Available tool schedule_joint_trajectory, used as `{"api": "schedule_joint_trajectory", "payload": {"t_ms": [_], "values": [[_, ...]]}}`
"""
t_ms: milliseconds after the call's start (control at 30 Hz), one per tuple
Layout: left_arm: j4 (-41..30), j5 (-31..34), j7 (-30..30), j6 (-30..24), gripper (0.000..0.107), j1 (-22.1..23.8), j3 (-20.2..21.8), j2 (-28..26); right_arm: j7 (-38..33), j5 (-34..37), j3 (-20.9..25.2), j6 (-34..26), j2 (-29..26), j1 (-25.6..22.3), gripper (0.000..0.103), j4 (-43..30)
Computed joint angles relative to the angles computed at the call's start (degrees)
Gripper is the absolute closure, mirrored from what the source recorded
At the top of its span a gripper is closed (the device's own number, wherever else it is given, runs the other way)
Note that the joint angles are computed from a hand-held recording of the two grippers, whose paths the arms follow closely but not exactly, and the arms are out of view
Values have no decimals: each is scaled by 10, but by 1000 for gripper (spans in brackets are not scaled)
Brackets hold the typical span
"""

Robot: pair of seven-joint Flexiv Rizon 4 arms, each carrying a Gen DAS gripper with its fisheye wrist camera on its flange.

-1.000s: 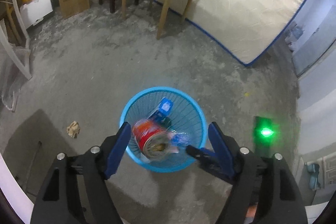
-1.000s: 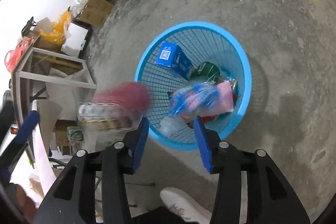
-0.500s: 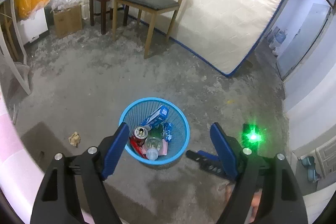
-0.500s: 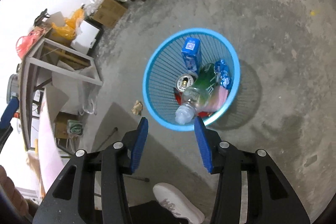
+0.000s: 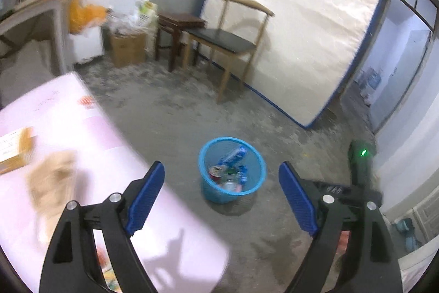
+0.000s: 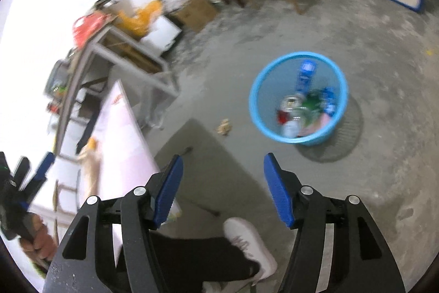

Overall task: Collect trash
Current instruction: 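Swing both tools back toward the clear plastic tray with beige cloth, then grasp the beige cloth in the tray with the right gripper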

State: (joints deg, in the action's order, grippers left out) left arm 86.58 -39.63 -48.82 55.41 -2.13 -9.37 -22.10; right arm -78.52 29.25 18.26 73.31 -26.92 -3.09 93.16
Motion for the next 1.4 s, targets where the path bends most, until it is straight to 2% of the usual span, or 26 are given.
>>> {"api": "schedule_joint_trajectory", "payload": {"t_ms": [133,233,300,433,533,633,733,767,800,900,1000,1133,1267,1400], "values": [[91,-43,39,80,24,20,19,55,-45,-5,25,-13,-1,10,44,-32],[136,-61,38,124,24,33,40,79,-100,0,51,-44,-15,20,44,-79],[152,-61,21,137,24,41,53,83,-123,2,57,-71,-29,36,44,-113],[145,-50,-33,126,25,67,70,68,-151,7,62,-139,-80,78,44,-210],[113,-59,-54,79,25,94,64,41,-130,-4,45,-183,-127,120,44,-292],[81,-84,-73,19,28,123,52,12,-72,-38,9,-217,-174,166,46,-365],[53,-93,-76,-31,30,140,44,-9,-32,-55,1,-265,-216,187,57,-431],[45,-94,-77,-53,30,146,44,-14,-31,-57,3,-274,-220,188,64,-437],[42,-95,-77,-61,30,146,42,-17,-29,-59,3,-284,-224,191,72,-445],[56,-116,-35,-74,31,152,37,-7,-25,-70,-2,-308,-232,203,87,-462],[84,-128,-13,-79,31,150,47,17,-33,-78,-5,-317,-224,209,91,-453],[130,-145,11,-115,31,152,67,61,-74,-82,7,-369,-219,213,91,-461],[197,-159,51,-164,31,150,101,123,-133,-86,10,-424,-209,227,82,-464],[249,-174,63,-196,31,143,131,164,-178,-90,5,-447,-196,245,70,-458]]}}
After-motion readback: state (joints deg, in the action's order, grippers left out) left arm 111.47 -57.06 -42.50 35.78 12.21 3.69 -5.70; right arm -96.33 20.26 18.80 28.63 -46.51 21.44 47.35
